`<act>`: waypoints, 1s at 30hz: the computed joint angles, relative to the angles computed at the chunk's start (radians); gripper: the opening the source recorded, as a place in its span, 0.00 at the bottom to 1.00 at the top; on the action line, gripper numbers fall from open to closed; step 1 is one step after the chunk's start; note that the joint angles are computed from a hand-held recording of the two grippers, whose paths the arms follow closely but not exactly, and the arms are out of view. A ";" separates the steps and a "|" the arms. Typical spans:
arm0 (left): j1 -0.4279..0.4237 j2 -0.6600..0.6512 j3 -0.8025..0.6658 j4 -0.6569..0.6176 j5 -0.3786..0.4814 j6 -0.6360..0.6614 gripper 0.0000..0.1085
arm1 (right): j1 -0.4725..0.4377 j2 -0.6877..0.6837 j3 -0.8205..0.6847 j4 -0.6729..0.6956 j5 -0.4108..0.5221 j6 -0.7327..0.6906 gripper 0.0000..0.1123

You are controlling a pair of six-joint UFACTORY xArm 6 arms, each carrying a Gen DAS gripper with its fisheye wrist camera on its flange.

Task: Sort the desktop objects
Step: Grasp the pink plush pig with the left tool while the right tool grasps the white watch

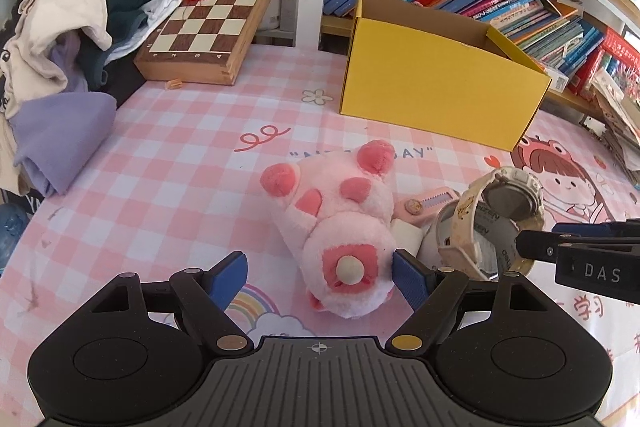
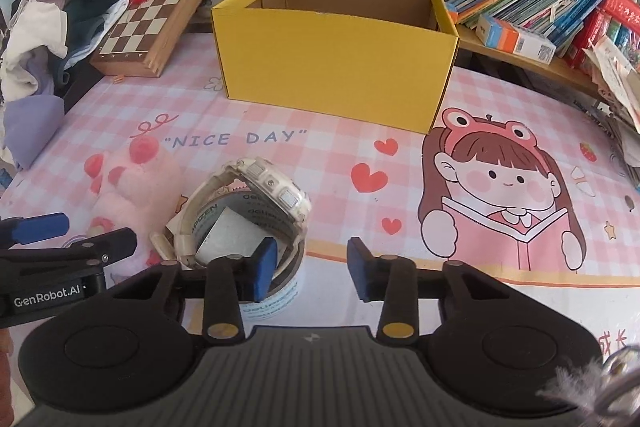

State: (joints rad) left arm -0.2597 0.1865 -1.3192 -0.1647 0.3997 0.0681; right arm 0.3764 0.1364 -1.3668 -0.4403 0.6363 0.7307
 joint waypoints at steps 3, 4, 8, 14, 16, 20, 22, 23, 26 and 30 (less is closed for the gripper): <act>-0.005 0.014 -0.012 0.006 -0.008 -0.006 0.74 | -0.007 0.013 -0.011 0.016 -0.005 -0.005 0.27; -0.006 0.018 -0.016 0.009 -0.009 -0.008 0.74 | -0.009 0.017 -0.014 0.024 -0.008 -0.008 0.25; -0.013 0.031 -0.036 0.009 0.003 -0.009 0.68 | -0.011 0.023 -0.016 0.058 -0.026 -0.037 0.14; -0.017 0.032 -0.043 0.002 0.011 0.005 0.67 | -0.011 0.019 -0.008 0.072 -0.048 -0.052 0.08; -0.016 0.042 -0.055 0.005 0.025 0.002 0.63 | -0.012 0.010 -0.001 0.066 -0.055 -0.040 0.08; -0.013 0.075 -0.091 -0.003 0.072 0.010 0.55 | -0.016 -0.008 0.013 0.064 -0.062 -0.028 0.07; -0.008 0.078 -0.095 -0.026 0.090 0.020 0.43 | -0.015 -0.018 0.021 0.060 -0.061 -0.024 0.07; -0.005 0.079 -0.097 -0.038 0.099 0.025 0.43 | -0.015 -0.022 0.025 0.058 -0.061 -0.021 0.07; 0.002 0.078 -0.100 -0.060 0.120 0.036 0.39 | -0.015 -0.035 0.037 0.044 -0.060 -0.002 0.07; 0.008 0.034 -0.062 -0.098 0.094 0.071 0.38 | -0.012 -0.056 0.056 0.022 -0.067 0.023 0.07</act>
